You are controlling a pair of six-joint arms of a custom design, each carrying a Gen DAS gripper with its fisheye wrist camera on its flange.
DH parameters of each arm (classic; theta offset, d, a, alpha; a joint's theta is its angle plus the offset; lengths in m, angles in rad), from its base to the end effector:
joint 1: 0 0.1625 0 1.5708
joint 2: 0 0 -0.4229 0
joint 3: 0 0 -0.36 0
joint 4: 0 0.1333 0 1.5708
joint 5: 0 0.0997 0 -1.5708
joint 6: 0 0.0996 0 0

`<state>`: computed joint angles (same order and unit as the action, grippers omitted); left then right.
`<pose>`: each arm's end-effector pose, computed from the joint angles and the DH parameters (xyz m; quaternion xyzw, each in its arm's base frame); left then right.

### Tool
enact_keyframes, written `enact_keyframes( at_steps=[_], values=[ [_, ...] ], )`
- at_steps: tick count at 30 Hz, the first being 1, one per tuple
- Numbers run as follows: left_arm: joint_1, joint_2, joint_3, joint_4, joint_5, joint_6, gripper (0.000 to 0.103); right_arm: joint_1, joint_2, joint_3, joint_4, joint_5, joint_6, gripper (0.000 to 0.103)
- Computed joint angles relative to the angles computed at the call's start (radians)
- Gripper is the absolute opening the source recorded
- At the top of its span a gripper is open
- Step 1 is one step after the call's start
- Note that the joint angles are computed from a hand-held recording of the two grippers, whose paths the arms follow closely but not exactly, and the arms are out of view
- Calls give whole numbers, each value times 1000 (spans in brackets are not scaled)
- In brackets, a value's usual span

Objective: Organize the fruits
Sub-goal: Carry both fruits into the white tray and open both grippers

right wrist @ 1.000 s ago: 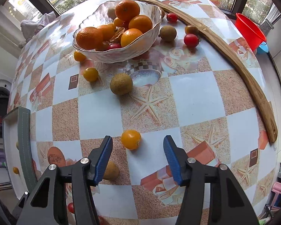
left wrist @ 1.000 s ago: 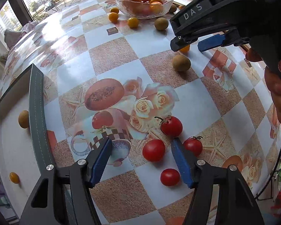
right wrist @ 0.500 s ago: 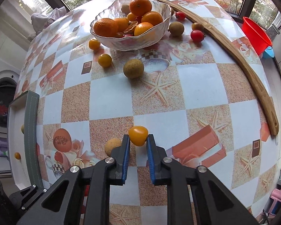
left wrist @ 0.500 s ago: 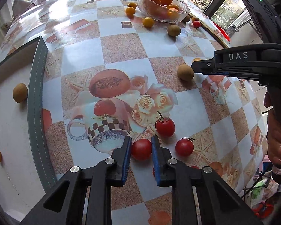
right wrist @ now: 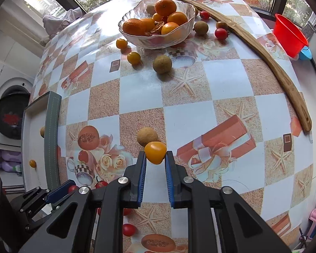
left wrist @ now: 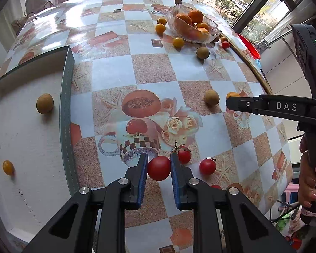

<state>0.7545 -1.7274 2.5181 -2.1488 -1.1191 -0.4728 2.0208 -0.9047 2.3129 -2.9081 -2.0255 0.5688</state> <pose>-0.0726 -0.3108 0.2157 0.1890 0.9508 -0.0511 0.2402 0.2602 -0.3327 0.0434 -0.0498 -0.9724 0.0797 0.2135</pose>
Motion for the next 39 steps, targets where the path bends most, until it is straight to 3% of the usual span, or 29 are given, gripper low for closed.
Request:
enact_keyframes(
  at_steps=[17,30,39],
  values=[
    [82,-207,-48,173,121,-50,23,112,159,-215,101,86,-53,20],
    [211,-357,-95,293,239,-59,23,199,327,-445,189,171,-117,20],
    [308,-400,-97,317,303,-36,23,239,441,-570,255,220,-155,20]
  ],
)
